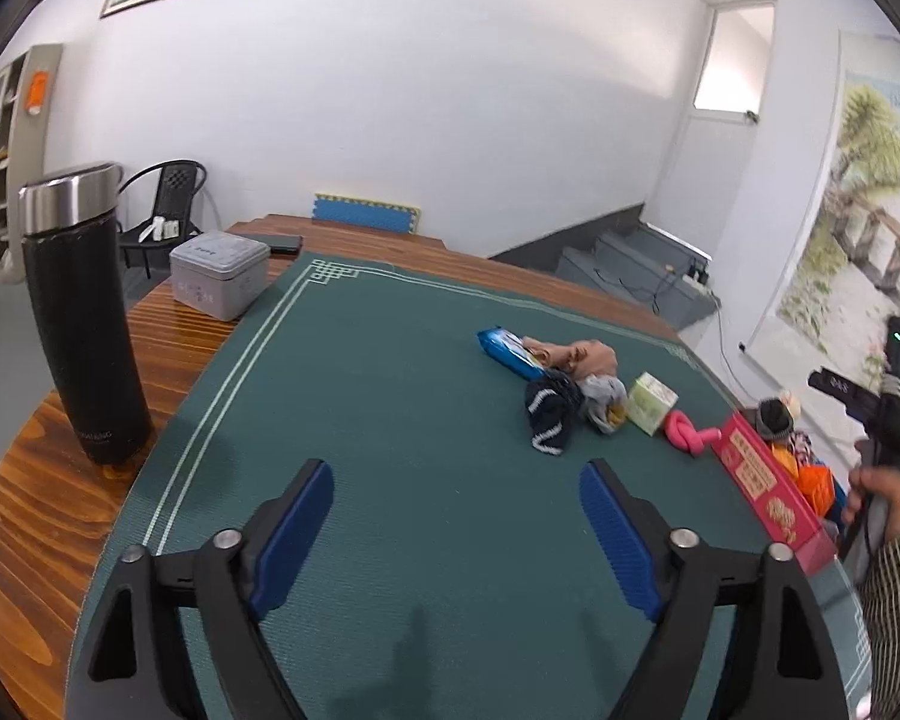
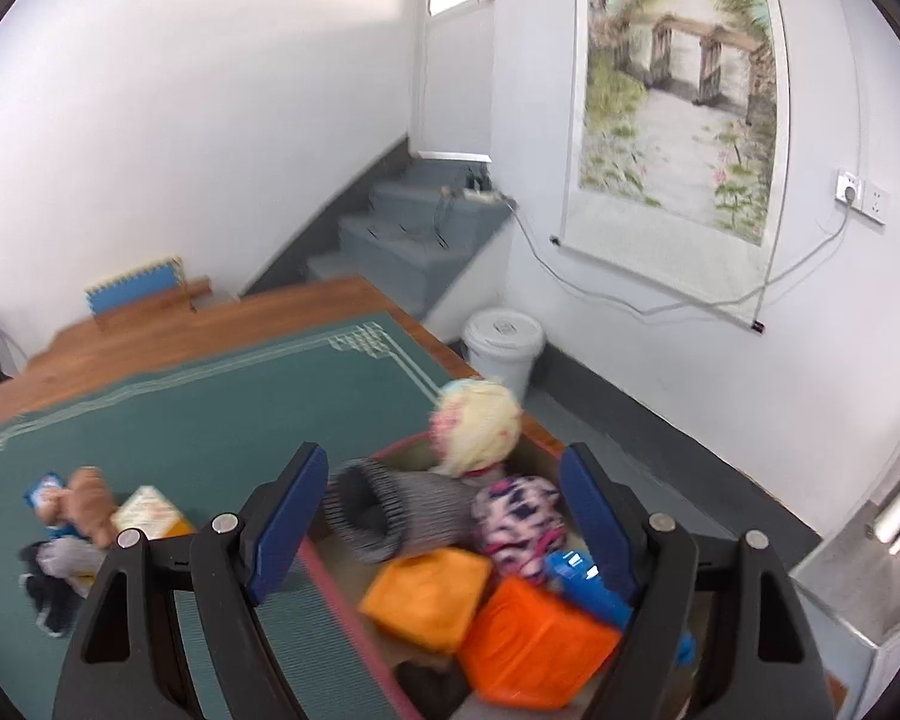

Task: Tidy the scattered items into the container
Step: 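Grasp the navy knit sock with the left tool while the right tool returns over the table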

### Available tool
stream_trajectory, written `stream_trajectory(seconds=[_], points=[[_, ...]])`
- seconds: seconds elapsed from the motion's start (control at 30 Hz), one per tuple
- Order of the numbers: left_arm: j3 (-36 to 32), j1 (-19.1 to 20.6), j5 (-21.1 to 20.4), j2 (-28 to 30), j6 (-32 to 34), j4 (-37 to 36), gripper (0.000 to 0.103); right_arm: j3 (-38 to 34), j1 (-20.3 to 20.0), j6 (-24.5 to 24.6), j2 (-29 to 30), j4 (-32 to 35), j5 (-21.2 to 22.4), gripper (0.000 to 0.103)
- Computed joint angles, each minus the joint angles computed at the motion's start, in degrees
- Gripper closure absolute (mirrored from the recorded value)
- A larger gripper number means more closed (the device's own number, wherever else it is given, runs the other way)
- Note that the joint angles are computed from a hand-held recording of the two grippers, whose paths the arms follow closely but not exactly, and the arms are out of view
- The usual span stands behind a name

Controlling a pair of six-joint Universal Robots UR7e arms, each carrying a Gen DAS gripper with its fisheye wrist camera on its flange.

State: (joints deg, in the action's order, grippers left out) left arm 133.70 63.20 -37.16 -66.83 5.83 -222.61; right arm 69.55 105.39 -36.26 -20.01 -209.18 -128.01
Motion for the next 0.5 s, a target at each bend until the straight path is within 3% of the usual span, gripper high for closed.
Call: stream_trajectory(seconds=[0.1,0.23,0.5], points=[[-0.51,1.28,-0.63,0.69,-1.48,1.07,0.015,1.19,1.98,-2.88,1.66,-1.61,1.91,0.02],[-1.1,1.7,0.51,1.3,-2.15,1.69,0.014,0.42,3.99,-5.69,4.03,1.18,3.75,0.02],[-1.33,2.57,1.26,1.28,-4.41,2.67,0.014,-0.07,4.2,-1.55,6.52,8.68,6.98,0.02]])
